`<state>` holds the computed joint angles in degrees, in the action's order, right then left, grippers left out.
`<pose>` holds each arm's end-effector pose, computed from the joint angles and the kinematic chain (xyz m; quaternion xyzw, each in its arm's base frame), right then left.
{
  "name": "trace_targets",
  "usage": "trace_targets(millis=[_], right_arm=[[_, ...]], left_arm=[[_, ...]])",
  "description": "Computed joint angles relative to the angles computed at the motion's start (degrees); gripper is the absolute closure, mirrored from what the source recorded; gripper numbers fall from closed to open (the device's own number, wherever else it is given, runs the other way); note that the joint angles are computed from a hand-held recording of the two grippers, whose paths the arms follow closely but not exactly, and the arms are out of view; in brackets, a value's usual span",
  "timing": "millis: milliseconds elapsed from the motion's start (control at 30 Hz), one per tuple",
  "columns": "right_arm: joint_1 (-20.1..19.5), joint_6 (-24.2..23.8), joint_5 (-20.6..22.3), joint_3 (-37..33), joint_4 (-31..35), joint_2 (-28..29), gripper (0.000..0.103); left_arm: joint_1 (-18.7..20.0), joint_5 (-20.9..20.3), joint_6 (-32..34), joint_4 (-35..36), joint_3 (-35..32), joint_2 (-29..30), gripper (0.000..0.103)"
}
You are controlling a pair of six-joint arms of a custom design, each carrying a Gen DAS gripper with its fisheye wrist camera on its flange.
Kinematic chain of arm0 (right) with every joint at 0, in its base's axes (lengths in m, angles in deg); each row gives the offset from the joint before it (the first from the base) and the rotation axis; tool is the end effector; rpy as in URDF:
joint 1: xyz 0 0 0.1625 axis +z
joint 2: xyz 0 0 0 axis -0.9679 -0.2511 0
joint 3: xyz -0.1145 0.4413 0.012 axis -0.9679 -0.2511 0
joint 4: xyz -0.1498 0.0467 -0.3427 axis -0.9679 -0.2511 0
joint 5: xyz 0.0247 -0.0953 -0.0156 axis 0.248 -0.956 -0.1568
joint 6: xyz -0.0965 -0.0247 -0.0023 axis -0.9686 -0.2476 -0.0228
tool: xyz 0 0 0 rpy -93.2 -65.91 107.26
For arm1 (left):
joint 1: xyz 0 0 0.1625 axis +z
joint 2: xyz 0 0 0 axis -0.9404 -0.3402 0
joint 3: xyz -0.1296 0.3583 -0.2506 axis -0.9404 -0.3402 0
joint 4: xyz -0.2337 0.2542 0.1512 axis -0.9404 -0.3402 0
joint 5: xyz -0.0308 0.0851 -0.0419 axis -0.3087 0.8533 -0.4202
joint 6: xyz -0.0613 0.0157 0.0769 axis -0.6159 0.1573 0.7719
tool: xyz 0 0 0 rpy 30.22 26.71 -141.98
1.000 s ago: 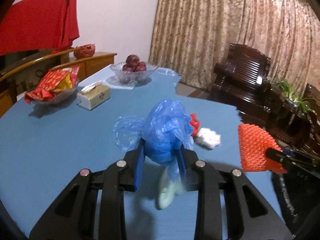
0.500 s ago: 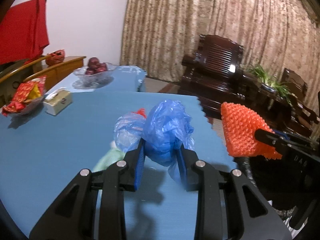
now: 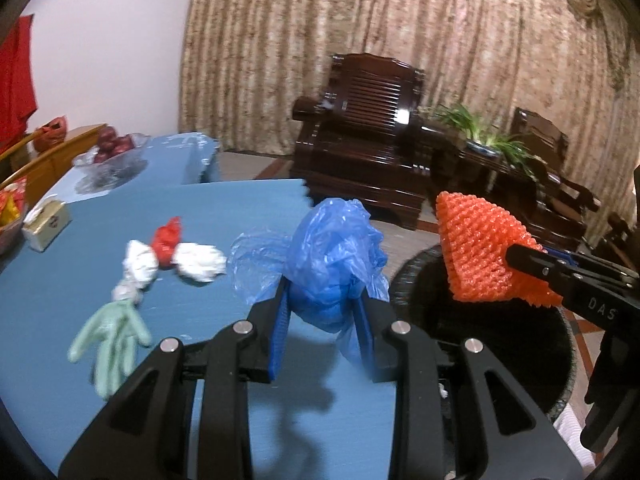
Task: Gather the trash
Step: 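Carry the blue bag and orange net in both grippers over the bin, then open both grippers over the bin to drop the bag and net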
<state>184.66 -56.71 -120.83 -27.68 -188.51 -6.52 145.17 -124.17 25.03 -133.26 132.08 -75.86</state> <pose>0.3567 -0.7680 0.0139 0.2143 -0.8506 0.4127 0.2453 -0.0309 -0.7906 0.3132 0.2409 0.8496 -0.4047 0.2376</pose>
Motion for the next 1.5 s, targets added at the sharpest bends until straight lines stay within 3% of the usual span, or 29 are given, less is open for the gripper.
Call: trace_targets(millis=[267,600,1100,1167,1300,1400,1467,1500], right_arm=[[-1.62,0.35,-3.84,9.15,-7.60,-5.05,0.079],[-3.58,1.47,-7.91,14.99,-12.29,-8.14,0.079],[-6.50,3.32,-9.80,12.96,-9.37,-6.89,0.073],[-6.56,3.20,-10.32,13.00,-9.54,-6.65,0.066],[-6.74,3.34,-10.91,13.70,-9.69,-6.73,0.053],[-6.74,3.15,-11.26,14.08,-10.69,-6.65,0.040],[-6.50,2.84,-11.72,14.03,-11.81,-6.32,0.017],[-6.34,2.46,-11.66,14.23,-12.57,-6.25,0.014]], left_arm=[[-1.35,-3.09,0.72,1.50,-0.36,2.71,0.074],[-2.56,-5.29,1.03,4.13,-2.11,6.91,0.074],[-2.45,-6.63,1.61,9.24,-8.77,12.54,0.071],[-2.47,-6.70,1.31,9.62,-9.38,12.86,0.066],[-2.35,-7.27,1.24,10.22,-9.41,12.67,0.044],[-2.34,-7.20,1.04,10.05,-9.07,12.22,0.036],[-2.27,-6.80,1.08,9.23,-8.63,11.69,0.032],[-2.23,-6.55,1.18,8.87,-8.49,11.49,0.027]])
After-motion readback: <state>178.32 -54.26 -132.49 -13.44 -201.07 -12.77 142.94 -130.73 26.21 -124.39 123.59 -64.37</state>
